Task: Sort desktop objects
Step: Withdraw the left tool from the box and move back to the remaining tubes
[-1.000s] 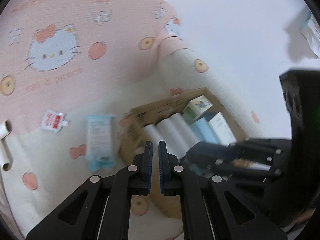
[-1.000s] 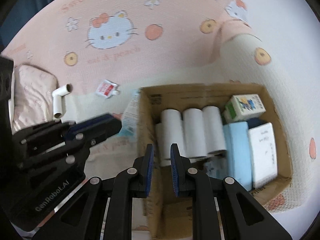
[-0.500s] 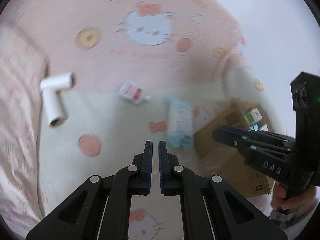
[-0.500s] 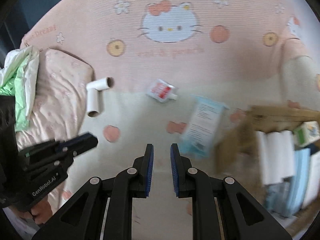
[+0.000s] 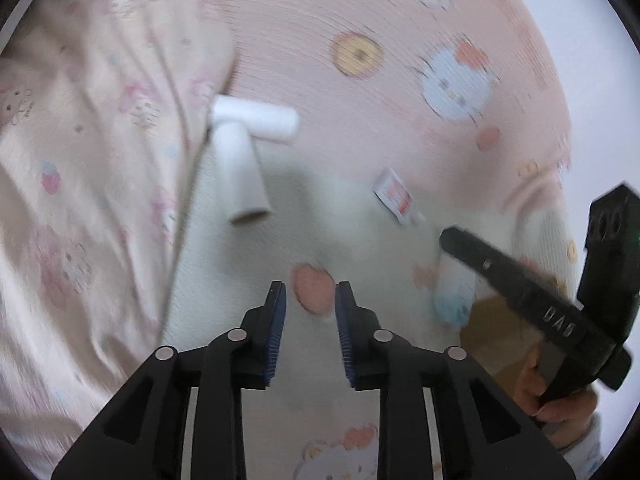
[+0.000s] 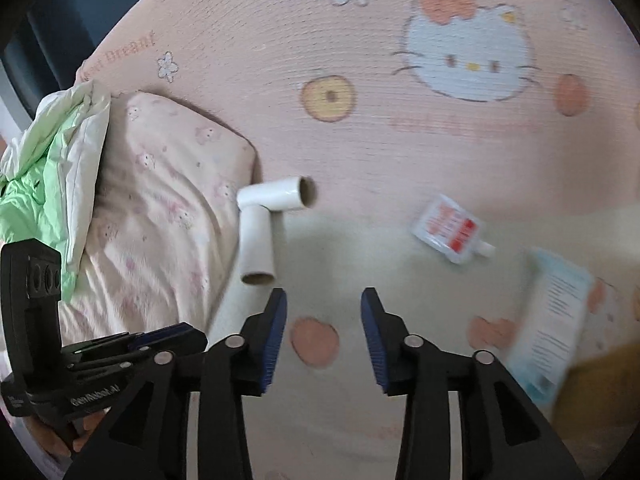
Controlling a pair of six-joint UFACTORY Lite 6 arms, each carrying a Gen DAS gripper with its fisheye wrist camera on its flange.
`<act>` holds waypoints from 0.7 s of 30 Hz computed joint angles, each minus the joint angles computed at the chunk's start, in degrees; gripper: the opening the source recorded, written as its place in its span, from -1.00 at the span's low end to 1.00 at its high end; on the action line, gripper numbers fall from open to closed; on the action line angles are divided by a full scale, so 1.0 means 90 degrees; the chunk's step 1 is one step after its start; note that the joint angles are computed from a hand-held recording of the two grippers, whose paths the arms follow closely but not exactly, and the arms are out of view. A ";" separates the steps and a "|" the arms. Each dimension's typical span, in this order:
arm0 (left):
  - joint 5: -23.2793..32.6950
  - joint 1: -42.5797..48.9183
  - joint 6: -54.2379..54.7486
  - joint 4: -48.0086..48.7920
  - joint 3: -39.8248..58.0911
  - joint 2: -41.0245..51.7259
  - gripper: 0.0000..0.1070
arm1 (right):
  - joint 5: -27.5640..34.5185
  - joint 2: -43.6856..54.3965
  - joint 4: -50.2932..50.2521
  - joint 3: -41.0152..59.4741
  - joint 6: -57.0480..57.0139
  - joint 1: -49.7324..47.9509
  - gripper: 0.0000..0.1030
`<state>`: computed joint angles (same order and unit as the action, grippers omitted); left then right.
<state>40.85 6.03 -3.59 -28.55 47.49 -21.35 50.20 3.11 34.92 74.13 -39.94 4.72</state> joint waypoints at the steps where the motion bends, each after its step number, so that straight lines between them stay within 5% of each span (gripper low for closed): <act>1: -0.0001 0.0173 0.0175 -0.0124 0.0024 0.0088 -0.38 | -0.0119 0.0126 0.0044 0.0026 0.0031 0.0126 -0.22; 3: 0.0022 0.0636 0.0678 -0.0572 0.0112 0.0395 -0.05 | -0.0305 0.0402 0.0186 0.0105 -0.0001 0.0355 -0.08; 8: 0.0320 0.1825 0.2029 -0.2539 0.0295 0.1575 0.35 | -0.0913 0.0952 0.0509 0.0051 -0.0599 0.0878 0.13; 13: 0.0152 0.2174 0.2310 -0.3567 0.0381 0.2381 0.35 | -0.1392 0.1470 0.0393 -0.0092 -0.0555 0.1203 0.14; 19: -0.0249 0.1681 0.1839 -0.2640 0.1281 0.3323 0.35 | -0.1311 0.2098 0.0574 -0.0054 -0.0772 0.1382 0.15; 21: -0.0421 0.1439 0.1335 -0.2020 0.1550 0.3588 0.19 | -0.1279 0.2254 0.0477 0.0000 -0.0717 0.1442 0.15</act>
<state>37.06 18.98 8.43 -46.73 61.43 10.95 38.69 23.39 39.21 74.13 -46.39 17.70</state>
